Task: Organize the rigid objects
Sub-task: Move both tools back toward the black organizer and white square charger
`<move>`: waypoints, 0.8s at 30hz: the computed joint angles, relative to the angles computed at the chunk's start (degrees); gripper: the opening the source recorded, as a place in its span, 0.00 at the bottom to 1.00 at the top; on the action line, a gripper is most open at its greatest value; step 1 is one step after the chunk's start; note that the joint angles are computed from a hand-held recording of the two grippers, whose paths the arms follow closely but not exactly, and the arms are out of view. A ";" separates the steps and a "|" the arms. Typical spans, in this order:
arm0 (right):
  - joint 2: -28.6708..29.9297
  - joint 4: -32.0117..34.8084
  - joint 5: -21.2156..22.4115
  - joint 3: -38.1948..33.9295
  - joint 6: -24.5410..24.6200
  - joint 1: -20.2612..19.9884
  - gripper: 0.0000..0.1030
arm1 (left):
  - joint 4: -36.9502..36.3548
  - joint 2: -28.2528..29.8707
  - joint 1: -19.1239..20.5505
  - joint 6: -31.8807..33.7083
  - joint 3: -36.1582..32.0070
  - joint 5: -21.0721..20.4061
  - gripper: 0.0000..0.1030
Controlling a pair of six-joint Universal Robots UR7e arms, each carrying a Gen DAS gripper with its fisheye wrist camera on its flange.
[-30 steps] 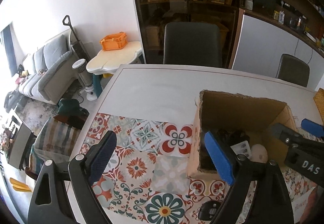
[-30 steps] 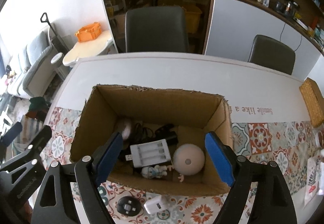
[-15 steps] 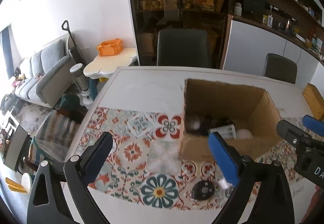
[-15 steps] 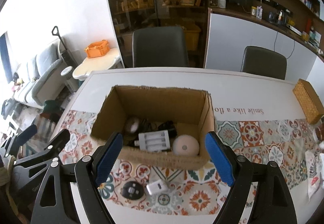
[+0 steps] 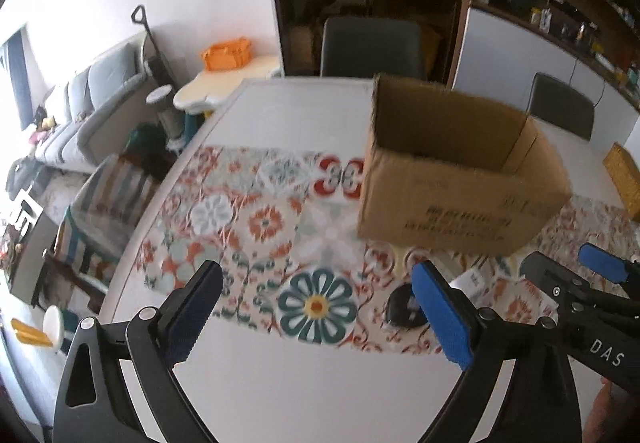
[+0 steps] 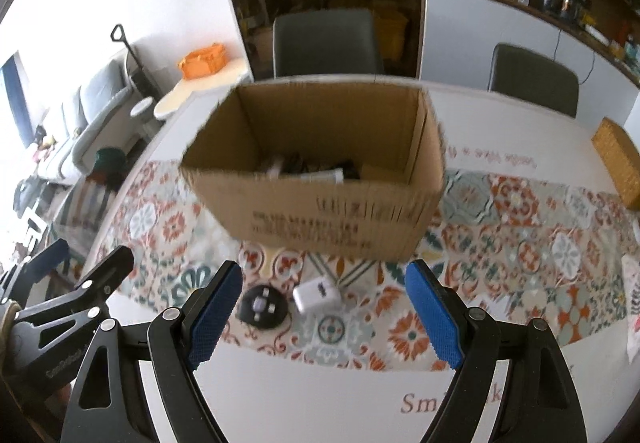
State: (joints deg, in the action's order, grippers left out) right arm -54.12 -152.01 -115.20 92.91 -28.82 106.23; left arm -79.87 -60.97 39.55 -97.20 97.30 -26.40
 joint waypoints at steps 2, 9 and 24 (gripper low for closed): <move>0.32 0.92 -0.66 0.34 0.00 -0.44 0.81 | 0.07 0.45 0.46 -0.47 0.23 -1.31 0.94; 2.62 3.27 -2.98 0.48 -1.20 -1.69 0.79 | -3.85 1.20 2.53 1.06 2.56 -5.34 0.94; 9.58 4.58 -7.26 -2.78 -5.56 -3.54 0.69 | -13.29 4.15 7.67 8.55 4.36 -8.49 0.94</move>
